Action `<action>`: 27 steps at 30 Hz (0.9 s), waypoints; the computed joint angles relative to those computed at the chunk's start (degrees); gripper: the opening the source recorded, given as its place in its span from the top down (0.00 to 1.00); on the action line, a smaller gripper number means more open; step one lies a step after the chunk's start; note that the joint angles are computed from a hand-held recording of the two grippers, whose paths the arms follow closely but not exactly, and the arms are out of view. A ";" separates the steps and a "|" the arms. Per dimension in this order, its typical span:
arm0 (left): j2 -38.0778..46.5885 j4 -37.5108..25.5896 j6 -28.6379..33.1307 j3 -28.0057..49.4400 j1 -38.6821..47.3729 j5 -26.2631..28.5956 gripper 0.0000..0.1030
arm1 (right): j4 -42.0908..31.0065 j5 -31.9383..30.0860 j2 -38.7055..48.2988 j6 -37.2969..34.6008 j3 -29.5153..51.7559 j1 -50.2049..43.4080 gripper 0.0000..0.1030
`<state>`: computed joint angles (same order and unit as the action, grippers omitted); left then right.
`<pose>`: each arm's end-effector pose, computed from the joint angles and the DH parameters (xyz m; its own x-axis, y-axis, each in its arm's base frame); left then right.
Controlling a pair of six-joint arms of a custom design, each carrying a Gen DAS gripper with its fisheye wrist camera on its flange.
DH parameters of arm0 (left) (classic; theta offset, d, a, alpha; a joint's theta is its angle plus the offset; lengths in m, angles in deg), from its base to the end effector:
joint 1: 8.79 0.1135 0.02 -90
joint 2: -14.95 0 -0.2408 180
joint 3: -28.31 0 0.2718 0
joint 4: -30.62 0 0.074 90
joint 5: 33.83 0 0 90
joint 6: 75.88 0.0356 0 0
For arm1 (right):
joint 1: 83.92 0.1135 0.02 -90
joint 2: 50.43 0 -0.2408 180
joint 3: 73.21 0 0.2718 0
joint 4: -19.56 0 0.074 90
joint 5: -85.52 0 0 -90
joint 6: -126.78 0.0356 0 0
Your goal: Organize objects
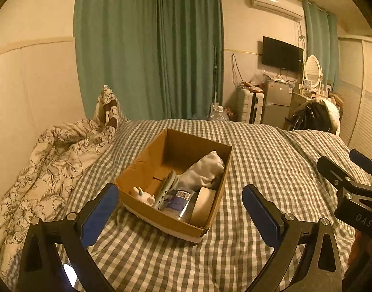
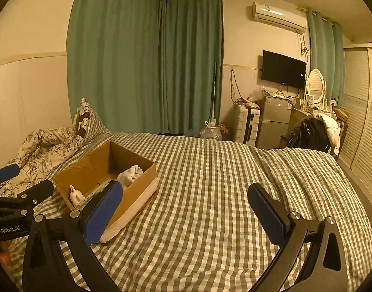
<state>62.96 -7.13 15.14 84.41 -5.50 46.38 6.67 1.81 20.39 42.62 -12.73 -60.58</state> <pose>0.2221 0.0188 0.2767 -0.4976 -0.0110 -0.8673 -0.1952 0.9757 0.0996 0.2851 0.1188 0.2490 -0.3909 -0.0585 -0.9186 -0.2629 0.9635 0.0505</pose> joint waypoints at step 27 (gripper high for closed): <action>0.48 -0.85 0.43 1.12 0.37 -0.42 0.00 | -1.27 -0.80 1.36 1.30 1.21 0.18 0.00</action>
